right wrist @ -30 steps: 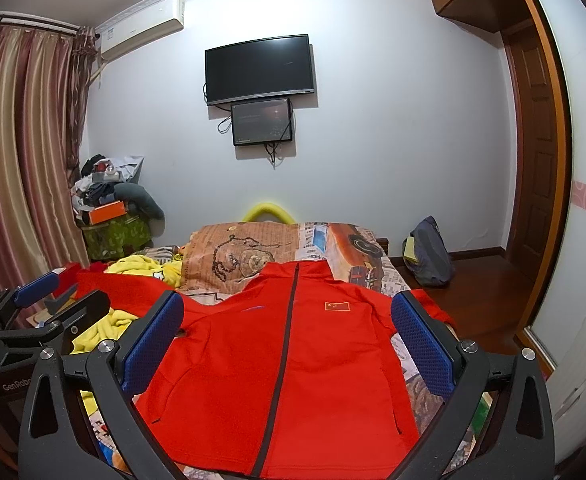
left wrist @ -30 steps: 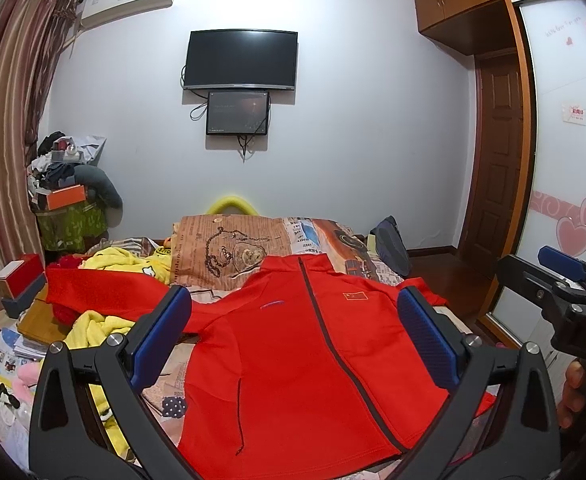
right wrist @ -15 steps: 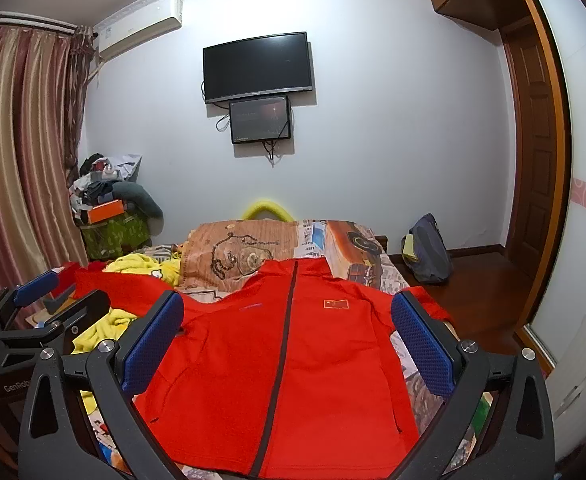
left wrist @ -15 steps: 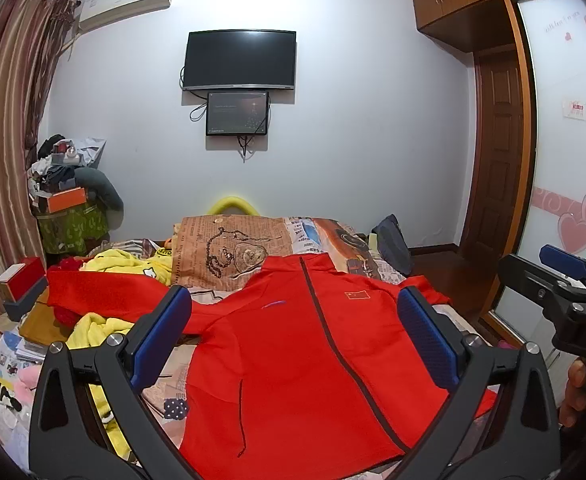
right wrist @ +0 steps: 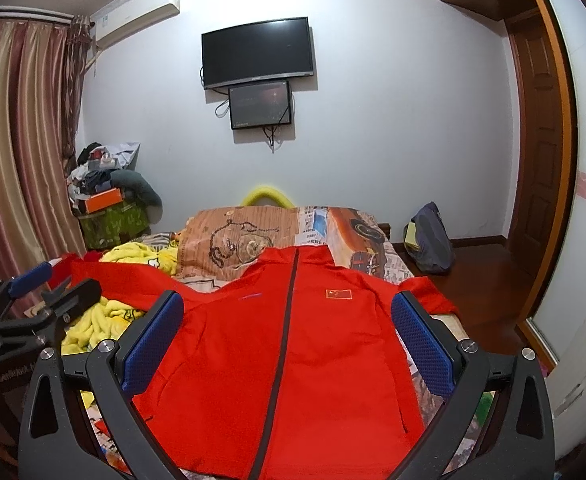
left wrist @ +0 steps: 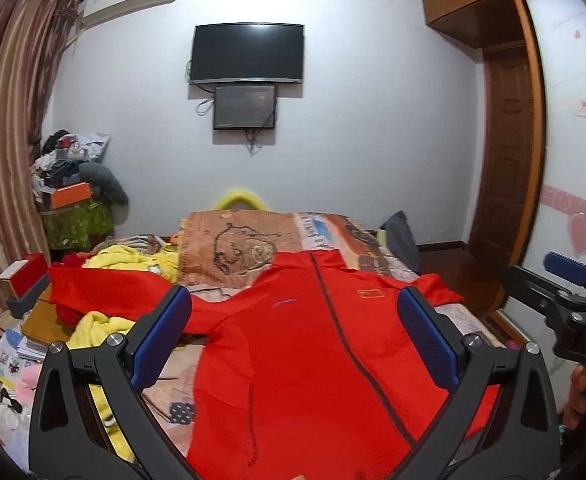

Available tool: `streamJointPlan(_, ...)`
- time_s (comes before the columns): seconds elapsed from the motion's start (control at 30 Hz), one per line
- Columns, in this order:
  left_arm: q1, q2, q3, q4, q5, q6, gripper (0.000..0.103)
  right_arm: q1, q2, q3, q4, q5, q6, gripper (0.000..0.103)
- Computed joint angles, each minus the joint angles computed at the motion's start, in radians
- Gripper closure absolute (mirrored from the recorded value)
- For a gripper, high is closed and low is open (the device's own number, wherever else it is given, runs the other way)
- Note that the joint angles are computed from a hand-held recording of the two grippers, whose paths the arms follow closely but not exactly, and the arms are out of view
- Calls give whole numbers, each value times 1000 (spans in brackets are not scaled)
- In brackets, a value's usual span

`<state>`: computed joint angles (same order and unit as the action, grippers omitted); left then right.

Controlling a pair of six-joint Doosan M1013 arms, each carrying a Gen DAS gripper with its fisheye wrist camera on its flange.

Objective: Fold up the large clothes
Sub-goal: 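Lower the left tool to the red jacket sleeve and close on it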

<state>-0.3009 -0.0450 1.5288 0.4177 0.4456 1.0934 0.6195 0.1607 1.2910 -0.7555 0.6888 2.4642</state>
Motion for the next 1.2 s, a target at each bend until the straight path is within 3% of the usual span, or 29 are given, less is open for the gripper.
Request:
streamJointPlan(0.17,50,45,-44,-90,12,61,0,-19,28,-27,49,-3,-53,0)
streamJointPlan(0.3,84,102,-109,-11,80,-30,0,-37,60,-62,107,0,-106,0)
streamJointPlan(0.37,111,134,-150,-30,112,-17,0,-47,77,-83,134,3,-138,0)
streamJointPlan(0.53,204,224,-259,-185,188,84,0,-68,132,-151,182,34,-217,0)
streamJointPlan(0.63,268,279,-318,-362,242,197,0,-82,163,-185,232,51,-285,0)
streamJointPlan(0.67,293,297,-332,-436,254,247,0,-86,177,-201,243,65,-305,0)
streamJointPlan(0.87,384,396,-421,-555,385,302,0,-102,276,-312,289,181,-412,0)
streamJointPlan(1.0,449,466,-469,-702,483,325,0,-126,333,-381,398,265,-494,0)
streamJointPlan(1.07,469,498,-490,-712,525,290,0,-145,360,-416,488,312,-537,0)
streamJointPlan(1.2,507,555,-524,-791,575,256,11,-171,399,-462,600,372,-559,0)
